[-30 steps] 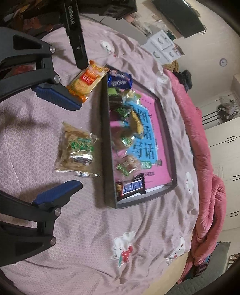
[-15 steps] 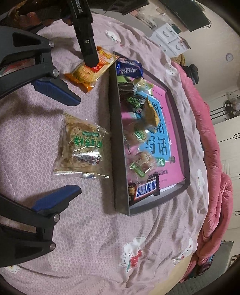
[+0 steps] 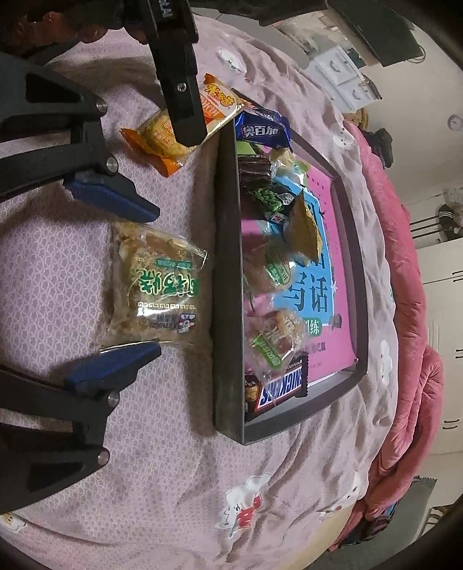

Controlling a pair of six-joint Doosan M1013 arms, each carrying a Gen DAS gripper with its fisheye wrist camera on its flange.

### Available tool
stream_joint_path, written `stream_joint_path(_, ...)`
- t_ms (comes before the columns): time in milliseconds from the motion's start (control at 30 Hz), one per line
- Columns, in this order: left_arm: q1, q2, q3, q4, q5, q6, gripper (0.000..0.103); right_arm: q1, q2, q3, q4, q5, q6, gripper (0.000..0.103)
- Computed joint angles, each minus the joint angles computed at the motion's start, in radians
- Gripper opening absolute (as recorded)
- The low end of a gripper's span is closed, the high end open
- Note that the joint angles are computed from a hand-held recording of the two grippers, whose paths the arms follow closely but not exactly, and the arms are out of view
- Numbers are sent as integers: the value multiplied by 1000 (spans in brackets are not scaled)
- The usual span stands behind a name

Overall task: Organize snacks
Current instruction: 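Close the left tool on the yellow cake packet while the right tool grasps the pastry bag, then lift the cake packet with the left tool while the right tool carries the pastry bag to the tray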

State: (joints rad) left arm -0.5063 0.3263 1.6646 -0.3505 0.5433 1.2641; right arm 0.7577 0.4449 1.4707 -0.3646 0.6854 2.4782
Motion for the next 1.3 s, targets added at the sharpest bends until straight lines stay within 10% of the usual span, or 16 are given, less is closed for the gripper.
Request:
stream_joint_path(67,0,3,-3,7,7,-4,43,-1,-5,4,6,-13,-8,62)
stream_joint_path(267,5,-8,9,-46,-23,61,27,2,-28,23,9,-42,-18,57)
stream_joint_path(833,-3,-87,47,-2,-116,93,24,16,-90,69,-159,-144,130,53)
stream_joint_path(1300,4,-75,9,122,-150,-2,23,1,-70,26,-371,-56,290,53)
